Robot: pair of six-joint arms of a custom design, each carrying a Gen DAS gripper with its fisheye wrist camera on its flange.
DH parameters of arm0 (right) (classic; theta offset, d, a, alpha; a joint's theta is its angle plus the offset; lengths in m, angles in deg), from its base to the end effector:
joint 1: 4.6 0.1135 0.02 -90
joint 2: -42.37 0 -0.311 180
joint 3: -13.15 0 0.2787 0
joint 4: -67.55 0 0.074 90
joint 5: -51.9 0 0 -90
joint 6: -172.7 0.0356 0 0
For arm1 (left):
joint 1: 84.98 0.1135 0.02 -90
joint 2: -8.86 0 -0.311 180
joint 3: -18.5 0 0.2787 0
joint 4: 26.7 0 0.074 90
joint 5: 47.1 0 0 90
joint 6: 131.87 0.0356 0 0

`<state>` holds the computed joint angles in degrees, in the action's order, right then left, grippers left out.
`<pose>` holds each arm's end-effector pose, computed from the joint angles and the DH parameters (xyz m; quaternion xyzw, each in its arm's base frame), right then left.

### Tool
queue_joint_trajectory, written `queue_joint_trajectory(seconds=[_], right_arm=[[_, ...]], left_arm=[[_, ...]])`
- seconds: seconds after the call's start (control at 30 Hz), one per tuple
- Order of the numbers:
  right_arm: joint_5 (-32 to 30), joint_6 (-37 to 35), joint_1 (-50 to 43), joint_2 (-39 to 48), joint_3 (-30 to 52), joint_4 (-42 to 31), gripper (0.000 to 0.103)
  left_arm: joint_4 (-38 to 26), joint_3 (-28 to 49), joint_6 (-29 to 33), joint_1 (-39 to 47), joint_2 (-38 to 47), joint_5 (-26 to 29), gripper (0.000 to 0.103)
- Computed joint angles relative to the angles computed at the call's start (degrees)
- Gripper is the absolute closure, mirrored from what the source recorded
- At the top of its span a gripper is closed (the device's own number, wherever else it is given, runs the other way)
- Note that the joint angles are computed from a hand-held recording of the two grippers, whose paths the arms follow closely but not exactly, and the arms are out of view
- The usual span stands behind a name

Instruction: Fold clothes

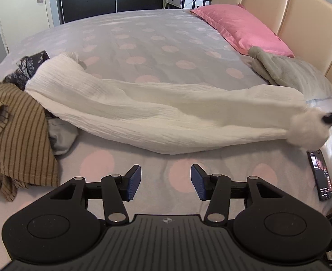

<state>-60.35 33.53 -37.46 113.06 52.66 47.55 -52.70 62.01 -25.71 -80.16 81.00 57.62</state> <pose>0.1943 -0.1095 0.1794 -0.1947 0.9070 -0.0767 0.3655 0.2319 0.0105 0.1876 0.1321 0.9364 -0.0652 0.3185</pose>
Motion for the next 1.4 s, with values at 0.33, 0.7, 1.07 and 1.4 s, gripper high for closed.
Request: queue_joint_trajectory(seconds=[0.33, 0.7, 1.07, 1.4], right_arm=[[-4.91, -6.05, -21.46, -3.38, 6.18, 1.21, 0.097], [8.19, -3.46, -29.07, 21.52, 10.73, 16.0, 0.097], [10.84, -0.01, -25.17, 27.95, 9.98, 23.3, 0.096], [12.24, 3.14, -21.76, 31.7, 10.56, 27.52, 0.095]], left_arm=[[3.81, 0.05, 5.31, -1.71, -2.19, -6.13, 0.056], [5.05, 4.41, 7.76, -6.49, 4.69, -10.93, 0.052], [7.74, 22.23, 2.89, -12.2, 27.48, -12.95, 0.048], [-4.36, 50.75, -9.5, -14.86, 54.21, -15.1, 0.048]])
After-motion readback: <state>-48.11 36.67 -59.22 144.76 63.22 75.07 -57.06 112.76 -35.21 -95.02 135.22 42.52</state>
